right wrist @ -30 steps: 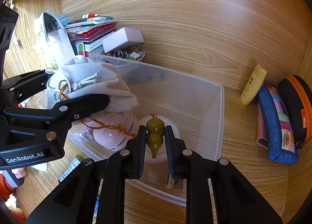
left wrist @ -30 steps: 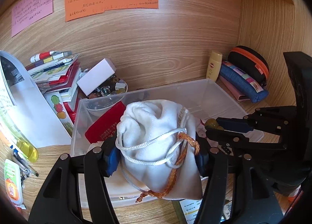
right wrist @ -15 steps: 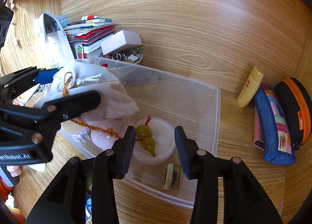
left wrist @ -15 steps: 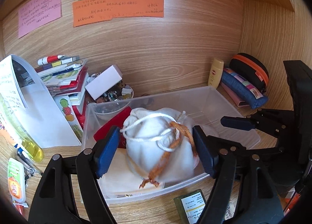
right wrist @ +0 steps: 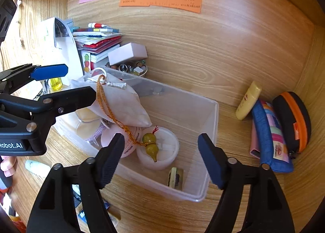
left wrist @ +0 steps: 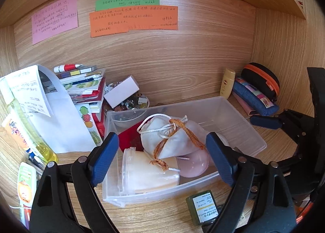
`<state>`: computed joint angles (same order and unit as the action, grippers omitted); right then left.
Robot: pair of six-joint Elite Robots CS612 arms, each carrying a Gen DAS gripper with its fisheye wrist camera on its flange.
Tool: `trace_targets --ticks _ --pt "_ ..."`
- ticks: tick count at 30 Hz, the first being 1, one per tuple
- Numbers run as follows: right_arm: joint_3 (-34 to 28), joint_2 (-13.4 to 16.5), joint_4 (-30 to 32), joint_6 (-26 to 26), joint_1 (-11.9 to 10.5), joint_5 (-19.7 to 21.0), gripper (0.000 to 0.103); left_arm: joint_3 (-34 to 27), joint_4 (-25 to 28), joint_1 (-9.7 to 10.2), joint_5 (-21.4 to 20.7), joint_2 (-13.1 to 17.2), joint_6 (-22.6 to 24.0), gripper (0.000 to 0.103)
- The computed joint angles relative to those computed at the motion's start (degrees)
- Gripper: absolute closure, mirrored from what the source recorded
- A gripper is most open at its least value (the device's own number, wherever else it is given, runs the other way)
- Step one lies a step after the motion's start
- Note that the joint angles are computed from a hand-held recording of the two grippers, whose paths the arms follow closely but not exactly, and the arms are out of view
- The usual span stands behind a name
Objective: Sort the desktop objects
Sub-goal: 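Carry the pouch into the clear box with left gripper while right gripper carries the gourd in, then grasp the light blue bottle with left gripper while right gripper grasps the beige eraser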
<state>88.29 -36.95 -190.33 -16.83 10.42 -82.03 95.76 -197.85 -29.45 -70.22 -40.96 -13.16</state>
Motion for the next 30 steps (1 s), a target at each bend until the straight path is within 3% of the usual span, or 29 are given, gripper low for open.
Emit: trace_targets --ticks 9,14,30 --pt "3.02 -1.61 -2.19 0.22 0.42 -1.07 0.024 3.38 -0.28 -0.66 2.7 -1.95 -1.77 0.005" --pt "5.22 -2.44 -4.11 0.13 0.59 -1.2 0.023 5.65 0.25 -0.44 1.95 -3.2 -3.37 0.005" --pt "11.15 -3.87 -7.15 0.22 1.01 -1.9 0.022 12.71 1.33 -1.53 4.39 -5.12 -2.37 0.005"
